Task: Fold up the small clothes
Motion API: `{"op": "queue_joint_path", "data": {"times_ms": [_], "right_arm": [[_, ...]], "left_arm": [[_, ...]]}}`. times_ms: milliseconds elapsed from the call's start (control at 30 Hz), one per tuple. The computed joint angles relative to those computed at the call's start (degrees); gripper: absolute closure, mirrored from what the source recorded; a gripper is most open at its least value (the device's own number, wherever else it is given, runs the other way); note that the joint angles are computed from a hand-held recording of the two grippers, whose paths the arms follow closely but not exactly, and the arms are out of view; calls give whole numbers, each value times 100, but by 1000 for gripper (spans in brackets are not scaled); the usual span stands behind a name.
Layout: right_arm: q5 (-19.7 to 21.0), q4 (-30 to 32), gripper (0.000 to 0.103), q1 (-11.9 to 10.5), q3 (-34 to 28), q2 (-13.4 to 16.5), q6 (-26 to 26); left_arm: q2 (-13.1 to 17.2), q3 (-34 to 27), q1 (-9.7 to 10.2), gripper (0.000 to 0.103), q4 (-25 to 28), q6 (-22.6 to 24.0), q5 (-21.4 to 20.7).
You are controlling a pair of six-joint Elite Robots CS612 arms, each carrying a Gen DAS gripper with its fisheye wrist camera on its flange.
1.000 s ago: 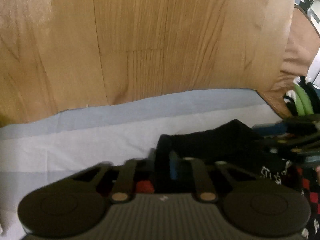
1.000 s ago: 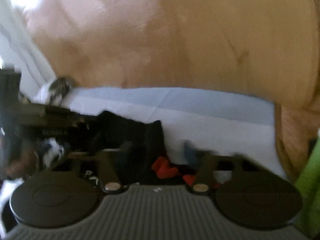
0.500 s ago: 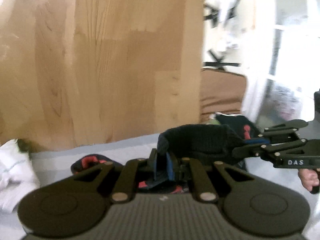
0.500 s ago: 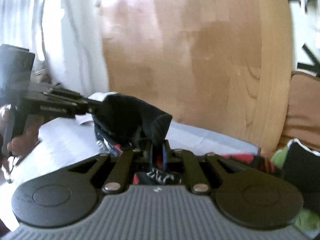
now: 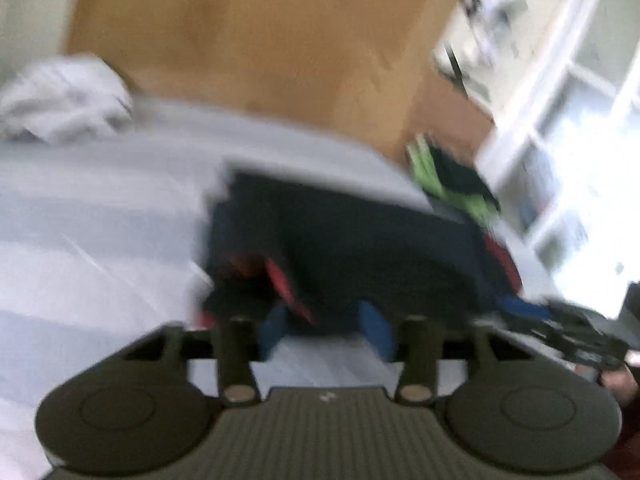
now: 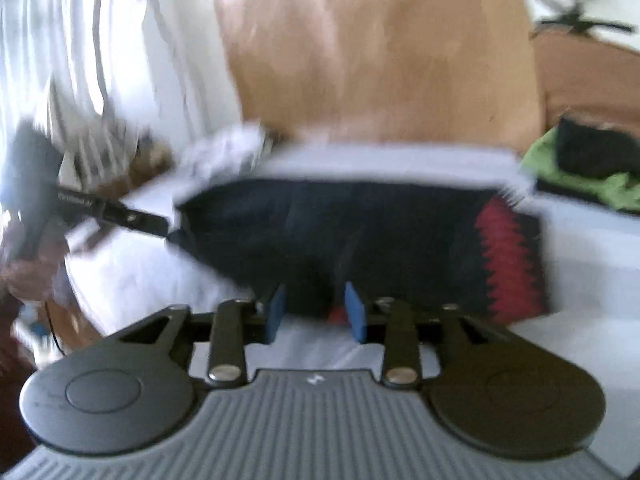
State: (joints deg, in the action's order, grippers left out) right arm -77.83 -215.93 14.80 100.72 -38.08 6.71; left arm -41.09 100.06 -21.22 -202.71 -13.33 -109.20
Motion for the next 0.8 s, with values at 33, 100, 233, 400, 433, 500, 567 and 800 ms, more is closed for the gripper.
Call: {"op": "queue_joint_path", "data": {"times_ms": [33,100,233,400,433,500,567,800], "right_arm": [[-129,-296,57,-39,62,-29,204],[-483,-772,54,-84,101,-19,619],[-1288,-1145,49,-104,-67,156,1652],[-1786,-402,50,-84,-453,394,1997],[-1968,-5,52,-74,-514,447,2003],[-2008,67,54,-103,-584,567,2170],[-1895,168,52,-143,-543,504,2351],[-1099,-686,35,-318,-160,439,3615]], "left_arm": [[-2,-5,35,44,-189,-146,122],[27,-169,102,40,-258,-403,250],[252,-797,97,30,438,-364,374],[490,-1137,-35,79,1195,15,599],[502,-1060,-80,79,960,210,794],[533,-971,-79,79,749,246,873],[557,-988,-4,78,780,118,690],[269,-684,29,64,70,-302,744]]}}
